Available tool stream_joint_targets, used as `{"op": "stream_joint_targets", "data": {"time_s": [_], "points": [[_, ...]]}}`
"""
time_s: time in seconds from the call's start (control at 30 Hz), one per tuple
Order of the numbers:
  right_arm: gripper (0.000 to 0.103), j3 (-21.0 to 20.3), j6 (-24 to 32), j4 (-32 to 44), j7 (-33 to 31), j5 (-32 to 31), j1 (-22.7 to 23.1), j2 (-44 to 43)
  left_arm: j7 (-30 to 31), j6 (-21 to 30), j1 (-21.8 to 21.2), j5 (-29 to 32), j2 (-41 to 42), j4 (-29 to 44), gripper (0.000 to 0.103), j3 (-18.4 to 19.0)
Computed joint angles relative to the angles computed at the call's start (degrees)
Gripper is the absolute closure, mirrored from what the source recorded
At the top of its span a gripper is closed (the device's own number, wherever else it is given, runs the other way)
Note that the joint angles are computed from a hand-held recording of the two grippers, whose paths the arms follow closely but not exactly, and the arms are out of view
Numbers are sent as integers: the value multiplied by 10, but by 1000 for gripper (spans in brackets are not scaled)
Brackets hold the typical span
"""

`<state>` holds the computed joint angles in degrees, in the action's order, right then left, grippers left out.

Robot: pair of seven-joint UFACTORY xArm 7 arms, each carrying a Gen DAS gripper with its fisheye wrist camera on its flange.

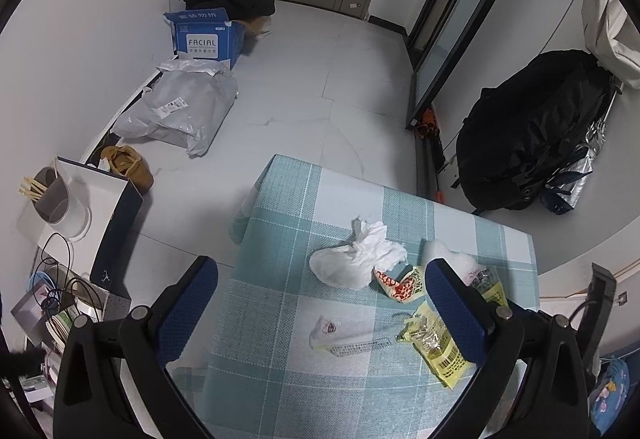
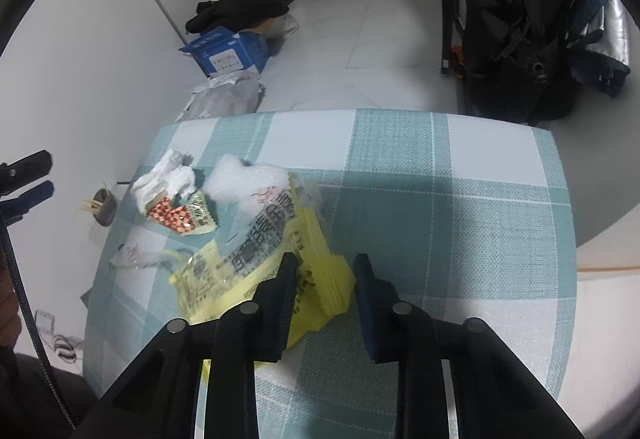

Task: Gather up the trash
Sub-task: 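Close the right gripper on the yellow snack bag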

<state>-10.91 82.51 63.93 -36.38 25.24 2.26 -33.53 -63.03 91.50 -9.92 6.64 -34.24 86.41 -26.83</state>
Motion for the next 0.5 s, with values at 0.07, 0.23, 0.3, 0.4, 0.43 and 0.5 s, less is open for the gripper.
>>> {"op": "stream_joint_targets", "data": {"time_s": [0.07,0.23,0.3,0.4,0.43,0.5], "points": [[78,0,-1,-1,-5,2,2,-6,0,5,0,2,3,2,1,-2],[84,-12,11,6,-17,16,8,-13,7,4,-4,1,2,-1,1,5],[87,-17,19,7,-23,22,10,-16,20,11,-2,12,4,5,1,6],[88,-28,35,14,-30,33,12,-19,51,12,2,34,8,14,1,7],[89,-34,43,18,-34,38,13,-19,60,13,4,41,9,14,1,6],[89,-44,57,25,-39,46,12,-16,71,7,4,39,11,7,1,14]]}}
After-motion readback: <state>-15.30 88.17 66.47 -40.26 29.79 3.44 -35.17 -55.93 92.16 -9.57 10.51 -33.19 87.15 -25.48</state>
